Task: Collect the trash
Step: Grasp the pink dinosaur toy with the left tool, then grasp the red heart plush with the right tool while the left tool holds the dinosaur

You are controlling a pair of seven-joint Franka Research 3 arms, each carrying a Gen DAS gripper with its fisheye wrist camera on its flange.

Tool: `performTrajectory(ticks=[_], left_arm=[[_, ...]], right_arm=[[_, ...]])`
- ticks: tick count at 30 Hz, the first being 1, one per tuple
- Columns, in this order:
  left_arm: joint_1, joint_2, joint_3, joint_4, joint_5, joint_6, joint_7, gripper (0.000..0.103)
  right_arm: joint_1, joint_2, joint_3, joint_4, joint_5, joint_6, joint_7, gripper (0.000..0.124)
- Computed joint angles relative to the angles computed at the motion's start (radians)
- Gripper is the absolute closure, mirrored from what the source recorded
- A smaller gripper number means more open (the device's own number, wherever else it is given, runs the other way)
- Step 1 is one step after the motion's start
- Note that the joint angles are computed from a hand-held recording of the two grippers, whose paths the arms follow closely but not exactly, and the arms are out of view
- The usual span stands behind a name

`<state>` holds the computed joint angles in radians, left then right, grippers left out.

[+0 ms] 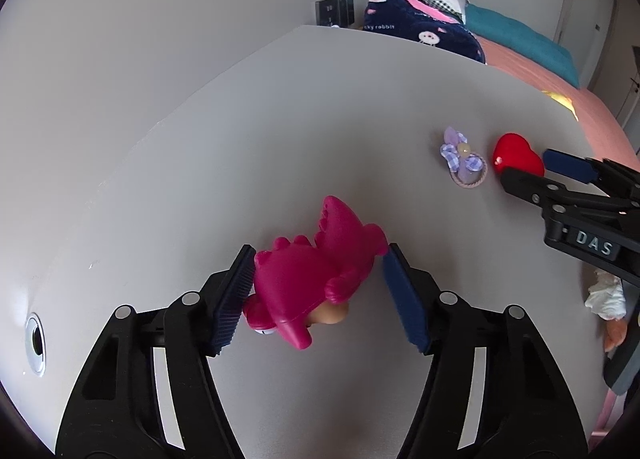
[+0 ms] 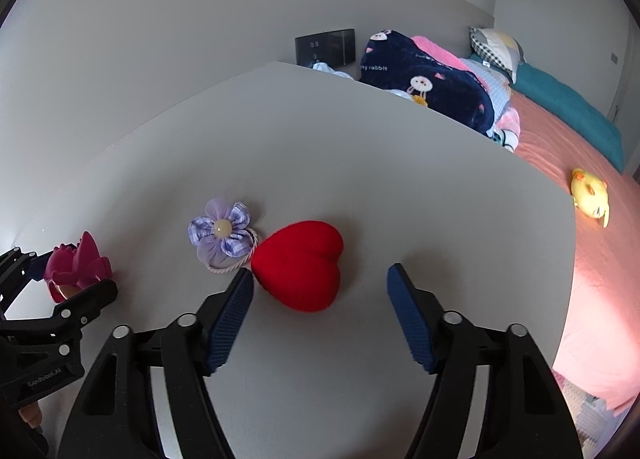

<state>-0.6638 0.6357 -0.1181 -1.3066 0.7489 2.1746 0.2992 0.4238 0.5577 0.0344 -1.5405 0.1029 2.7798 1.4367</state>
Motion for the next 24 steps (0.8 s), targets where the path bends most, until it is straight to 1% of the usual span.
performTrajectory(ticks=[4,5,6,8,12,17,22,24], left_arm=[[-0.002,0.009,0.003,0.015,0.002,-0.007,0.008,0.04],[-0.004,0.011,0.004,0.018,0.003,-0.011,0.011,0.04],[-0.006,0.013,0.005,0.022,0.005,-0.016,0.014,0.04],[-0.005,0.013,0.004,0.023,0.002,-0.013,0.015,0.04],[-0.003,0.01,0.004,0.018,-0.001,-0.005,0.012,0.04],[-0.005,0.013,0.008,0.018,0.004,0.0,0.0,0.04],[-0.014,0.022,0.009,0.035,0.008,-0.015,0.0,0.04],[-0.021,0.033,0.01,0.057,0.009,-0.035,0.01,0.04]], right_arm=[[0.0,0.016,0.002,0.027,-0.004,-0.026,-0.01,0.067],[-0.001,0.017,0.003,0.029,-0.002,-0.027,-0.013,0.076],[-0.007,0.019,0.01,0.033,0.003,-0.03,-0.022,0.077],[-0.013,0.022,0.016,0.042,0.013,-0.041,-0.031,0.077],[-0.034,0.008,0.036,0.017,0.05,-0.028,-0.052,0.078],[-0.042,-0.015,0.042,-0.013,0.077,-0.028,-0.068,0.078],[-0.056,-0.029,0.059,-0.023,0.107,-0.048,-0.098,0.078],[-0.056,-0.041,0.061,-0.038,0.114,-0.045,-0.108,0.078]])
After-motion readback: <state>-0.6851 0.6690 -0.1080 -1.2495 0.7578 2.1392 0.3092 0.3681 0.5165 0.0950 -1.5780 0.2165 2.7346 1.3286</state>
